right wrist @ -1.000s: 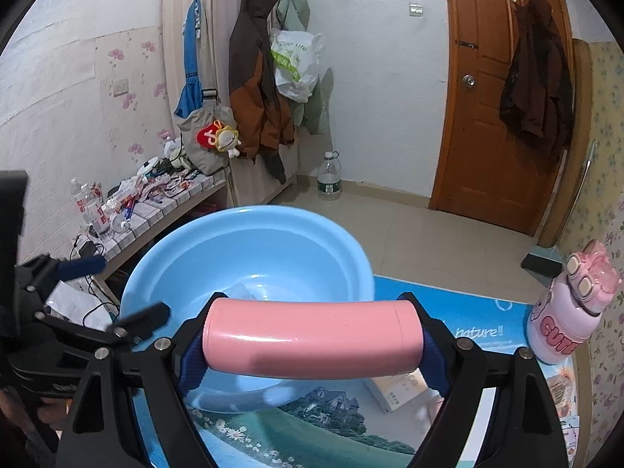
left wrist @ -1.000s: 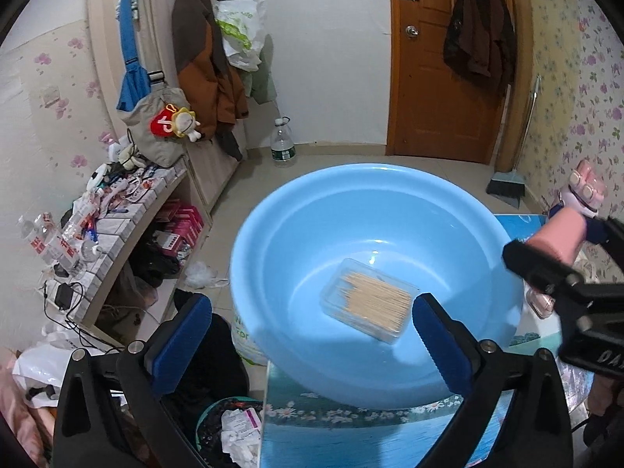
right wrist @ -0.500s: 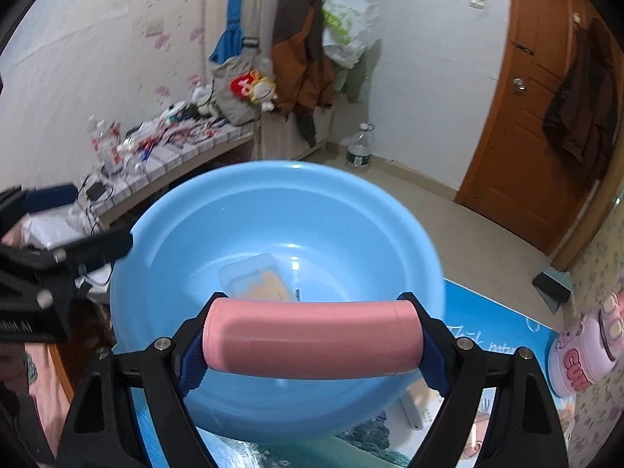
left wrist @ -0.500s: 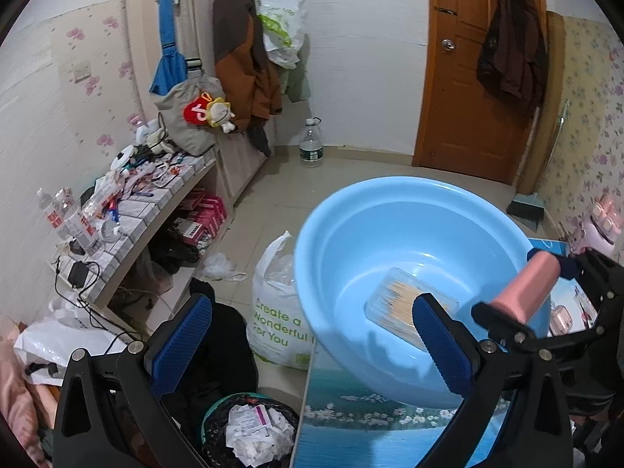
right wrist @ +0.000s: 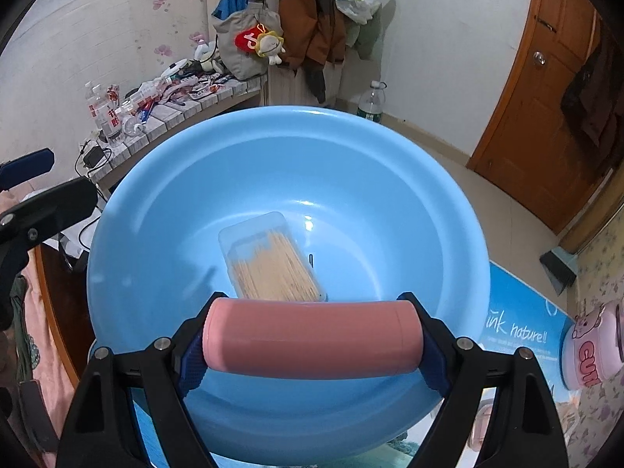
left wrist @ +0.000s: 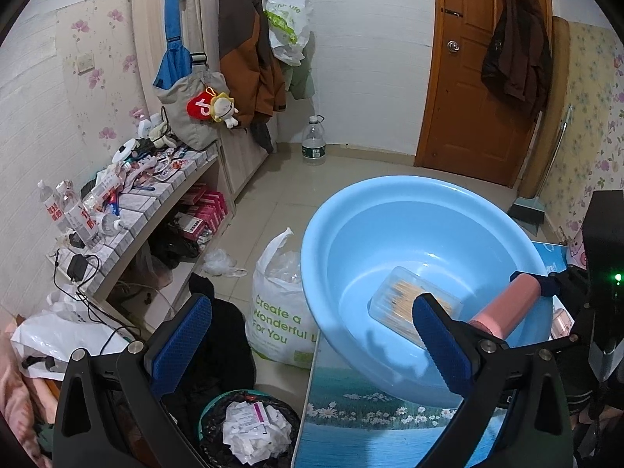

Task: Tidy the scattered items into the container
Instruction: 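Lower the pink roller into the basin and open the right gripper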

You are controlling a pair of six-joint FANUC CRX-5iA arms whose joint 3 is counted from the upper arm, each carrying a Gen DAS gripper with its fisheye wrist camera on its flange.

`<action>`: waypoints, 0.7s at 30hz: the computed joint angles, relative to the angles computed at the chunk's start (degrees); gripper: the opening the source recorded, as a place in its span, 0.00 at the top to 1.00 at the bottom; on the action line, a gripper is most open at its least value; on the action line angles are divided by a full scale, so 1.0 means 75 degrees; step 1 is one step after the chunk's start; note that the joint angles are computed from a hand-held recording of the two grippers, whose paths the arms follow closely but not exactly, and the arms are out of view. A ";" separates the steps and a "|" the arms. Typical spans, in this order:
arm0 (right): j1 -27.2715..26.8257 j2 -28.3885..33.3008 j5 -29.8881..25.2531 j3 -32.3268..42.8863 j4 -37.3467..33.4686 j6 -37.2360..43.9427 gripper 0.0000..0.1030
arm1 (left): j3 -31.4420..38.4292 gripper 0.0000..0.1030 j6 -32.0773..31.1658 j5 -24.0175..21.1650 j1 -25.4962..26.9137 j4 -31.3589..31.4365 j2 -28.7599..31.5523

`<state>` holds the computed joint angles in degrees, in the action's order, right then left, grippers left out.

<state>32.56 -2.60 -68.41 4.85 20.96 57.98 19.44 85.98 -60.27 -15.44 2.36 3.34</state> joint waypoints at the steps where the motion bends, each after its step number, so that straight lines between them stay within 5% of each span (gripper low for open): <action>1: 0.0001 -0.0019 -0.0002 -0.0019 -0.0017 -0.0021 0.15 | -0.0020 0.00 0.0000 0.0011 -0.0007 0.0010 -0.0012; 21: 0.0136 -0.0527 0.0337 -0.0400 0.0325 -0.0512 0.08 | 0.0063 0.00 0.0050 -0.0053 -0.0177 0.0002 -0.0021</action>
